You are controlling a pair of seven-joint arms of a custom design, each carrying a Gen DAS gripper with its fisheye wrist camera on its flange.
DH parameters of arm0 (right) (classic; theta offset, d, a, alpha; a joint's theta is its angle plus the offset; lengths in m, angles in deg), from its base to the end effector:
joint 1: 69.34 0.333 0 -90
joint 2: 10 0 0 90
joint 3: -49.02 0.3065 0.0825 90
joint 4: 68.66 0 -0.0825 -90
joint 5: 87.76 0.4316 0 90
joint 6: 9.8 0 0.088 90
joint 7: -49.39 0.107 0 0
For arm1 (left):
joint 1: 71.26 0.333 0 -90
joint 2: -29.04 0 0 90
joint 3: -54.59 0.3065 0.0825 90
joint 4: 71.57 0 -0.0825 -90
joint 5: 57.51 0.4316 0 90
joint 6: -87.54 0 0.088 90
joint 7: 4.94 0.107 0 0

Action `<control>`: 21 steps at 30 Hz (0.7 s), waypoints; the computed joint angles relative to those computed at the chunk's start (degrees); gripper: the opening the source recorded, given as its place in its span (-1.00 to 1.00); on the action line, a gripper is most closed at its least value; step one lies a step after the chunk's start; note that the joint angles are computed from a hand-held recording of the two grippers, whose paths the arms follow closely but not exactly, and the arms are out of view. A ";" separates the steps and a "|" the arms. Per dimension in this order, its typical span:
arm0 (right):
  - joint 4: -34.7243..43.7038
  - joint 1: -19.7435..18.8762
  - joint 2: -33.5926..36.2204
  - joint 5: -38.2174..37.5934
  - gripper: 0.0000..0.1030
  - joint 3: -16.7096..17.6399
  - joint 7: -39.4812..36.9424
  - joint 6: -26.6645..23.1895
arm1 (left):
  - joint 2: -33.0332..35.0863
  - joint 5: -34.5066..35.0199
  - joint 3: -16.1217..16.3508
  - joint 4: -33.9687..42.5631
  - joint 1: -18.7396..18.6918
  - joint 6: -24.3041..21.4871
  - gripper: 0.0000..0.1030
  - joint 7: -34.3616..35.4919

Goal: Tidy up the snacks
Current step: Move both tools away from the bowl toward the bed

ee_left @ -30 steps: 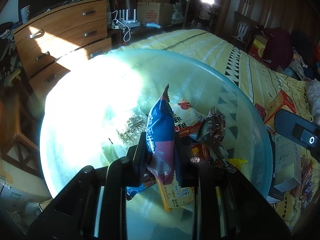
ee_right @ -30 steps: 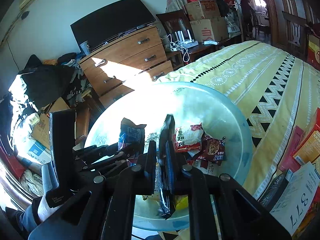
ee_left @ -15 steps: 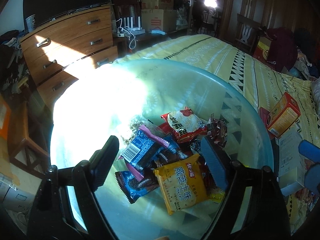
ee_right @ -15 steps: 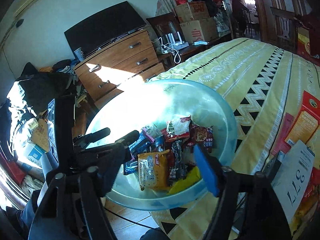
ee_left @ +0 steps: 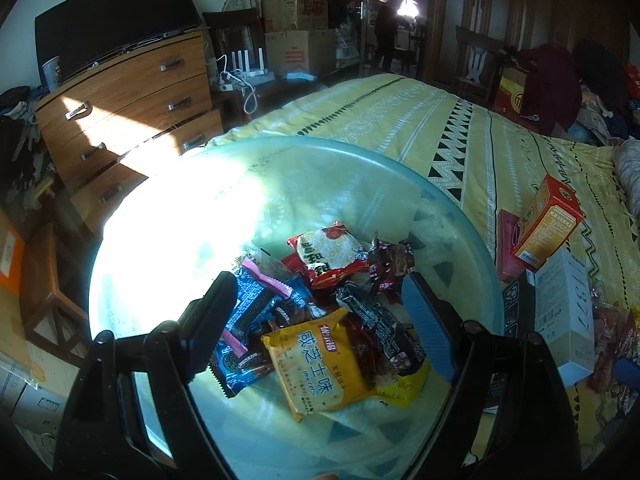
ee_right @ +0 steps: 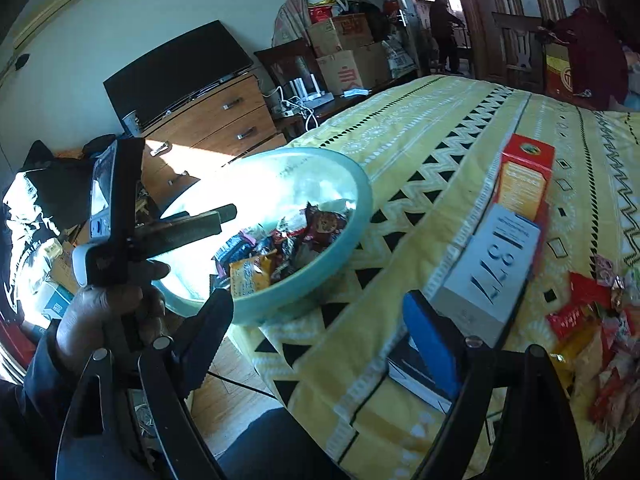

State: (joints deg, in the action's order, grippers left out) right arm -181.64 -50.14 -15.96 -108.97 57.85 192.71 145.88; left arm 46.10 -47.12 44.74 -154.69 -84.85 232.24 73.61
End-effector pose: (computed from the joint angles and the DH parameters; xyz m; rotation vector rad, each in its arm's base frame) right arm 0.5440 0.3085 0.5910 -1.4835 1.7507 -0.4455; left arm 0.6900 -0.2808 0.5948 -1.5263 2.0400 -0.8598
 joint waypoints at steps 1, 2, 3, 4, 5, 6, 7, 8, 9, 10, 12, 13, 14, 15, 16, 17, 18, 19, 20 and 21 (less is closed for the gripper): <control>-2.46 -0.13 -1.87 0.23 0.72 -0.15 0.95 0.18 | -0.18 -0.08 -0.26 -0.27 -0.16 0.17 0.65 0.33; -4.61 -0.46 -3.58 0.13 0.72 -0.03 2.10 0.23 | -0.35 0.02 -0.39 -0.48 -0.41 0.32 0.65 0.37; -6.38 -0.82 -4.99 0.20 0.72 0.13 2.82 0.35 | -0.65 0.11 -0.54 -0.90 -0.66 0.61 0.65 0.41; -8.72 -1.30 -6.93 0.19 0.72 0.39 3.90 0.42 | -0.83 0.26 -0.64 -1.14 -0.92 0.71 0.65 0.36; -10.66 -1.85 -8.54 0.05 0.72 0.87 5.06 0.41 | -1.04 0.33 -0.78 -1.44 -1.16 0.76 0.65 0.42; -12.36 -2.33 -9.97 0.26 0.73 1.16 5.75 0.36 | -1.23 0.38 -0.93 -1.68 -1.40 0.78 0.65 0.49; -14.00 -2.82 -11.36 0.38 0.73 1.59 6.56 0.26 | -1.40 0.38 -1.07 -1.89 -1.60 0.83 0.65 0.57; -15.73 -3.28 -12.83 0.58 0.73 1.98 7.35 0.13 | -1.60 0.32 -1.23 -2.11 -1.79 0.86 0.65 0.67; -17.52 -3.65 -14.28 1.01 0.73 2.18 7.90 0.22 | -1.84 0.19 -1.42 -2.35 -1.96 0.84 0.65 0.87; -19.32 -4.00 -15.79 1.40 0.73 2.54 8.59 0.30 | -2.01 0.17 -1.53 -2.53 -2.14 0.87 0.65 1.01; -22.23 -4.57 -18.36 2.31 0.73 3.16 9.52 0.06 | -2.53 -0.18 -1.84 -3.09 -2.33 1.22 0.65 1.56; -23.87 -4.84 -19.78 2.72 0.73 3.44 9.99 -0.03 | -2.95 -0.60 -2.06 -3.60 -2.35 1.52 0.65 1.97; -25.57 -5.07 -21.27 3.18 0.73 3.75 10.56 -0.18 | -3.35 -1.12 -2.34 -4.14 -2.37 1.88 0.65 2.55; -26.89 -5.24 -22.40 3.70 0.73 4.03 11.03 -0.40 | -3.85 -1.71 -2.62 -4.89 -2.37 2.30 0.65 3.16; -28.68 -5.32 -23.91 4.41 0.73 4.20 11.67 -0.71 | -4.32 -2.65 -3.07 -5.59 -2.32 2.67 0.65 4.31; -30.03 -5.35 -25.10 5.13 0.73 4.38 12.23 -1.08 | -4.66 -3.25 -3.42 -6.10 -2.44 2.82 0.65 5.26; -31.56 -5.28 -26.31 5.99 0.73 4.40 12.76 -1.41 | -5.03 -3.57 -3.74 -6.64 -2.74 2.87 0.65 6.04; -32.81 -5.24 -27.18 6.75 0.73 4.29 13.07 -1.37 | -5.41 -4.08 -4.04 -7.21 -2.91 2.97 0.65 7.00; -34.39 -5.05 -28.44 7.73 0.73 4.18 13.57 -1.42 | -5.77 -4.84 -4.41 -7.75 -3.04 3.12 0.65 8.22; -35.86 -4.95 -29.60 8.46 0.73 4.08 13.85 -1.31 | -6.10 -5.71 -4.81 -8.17 -3.21 3.20 0.65 9.43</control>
State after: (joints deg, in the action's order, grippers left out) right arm -217.51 -55.09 -45.55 -100.52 61.93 206.56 144.57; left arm 40.00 -52.83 39.93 -162.86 -88.05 235.44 83.04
